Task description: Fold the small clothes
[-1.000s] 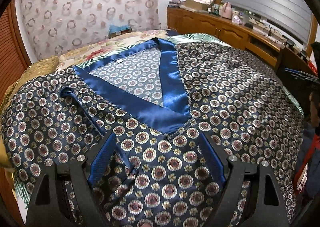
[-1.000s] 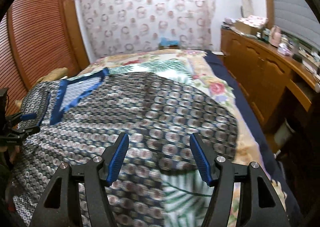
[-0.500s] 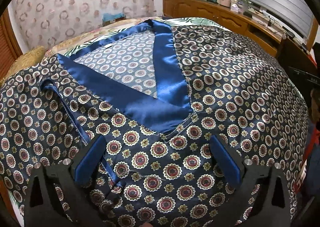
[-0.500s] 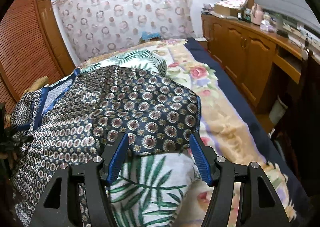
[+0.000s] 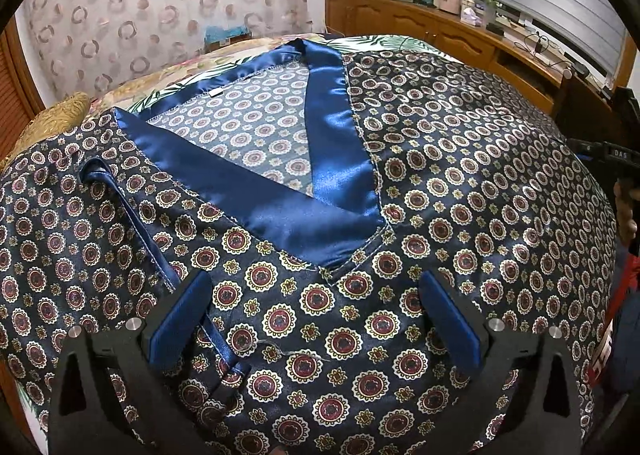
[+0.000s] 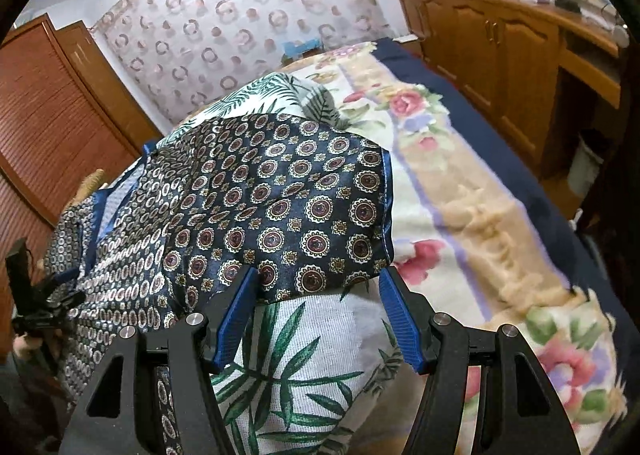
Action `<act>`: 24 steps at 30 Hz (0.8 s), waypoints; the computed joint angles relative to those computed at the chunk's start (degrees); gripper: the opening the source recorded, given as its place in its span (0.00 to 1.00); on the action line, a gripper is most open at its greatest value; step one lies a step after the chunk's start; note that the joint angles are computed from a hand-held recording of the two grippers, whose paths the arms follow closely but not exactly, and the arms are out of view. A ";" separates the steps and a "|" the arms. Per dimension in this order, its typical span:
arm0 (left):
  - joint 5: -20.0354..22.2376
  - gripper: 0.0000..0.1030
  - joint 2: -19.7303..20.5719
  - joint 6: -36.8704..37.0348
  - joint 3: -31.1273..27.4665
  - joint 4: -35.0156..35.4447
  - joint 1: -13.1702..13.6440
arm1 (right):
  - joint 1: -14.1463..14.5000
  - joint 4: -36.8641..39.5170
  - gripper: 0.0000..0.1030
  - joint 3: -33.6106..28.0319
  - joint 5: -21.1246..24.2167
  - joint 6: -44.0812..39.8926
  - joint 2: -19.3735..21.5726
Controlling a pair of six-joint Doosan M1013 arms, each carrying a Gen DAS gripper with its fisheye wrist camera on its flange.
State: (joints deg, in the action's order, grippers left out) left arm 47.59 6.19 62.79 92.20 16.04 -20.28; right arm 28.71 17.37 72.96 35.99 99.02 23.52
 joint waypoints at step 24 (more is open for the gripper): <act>-8.44 1.00 -8.04 -11.49 5.19 9.07 -4.25 | 1.51 -13.86 0.69 -3.05 -4.20 9.69 1.16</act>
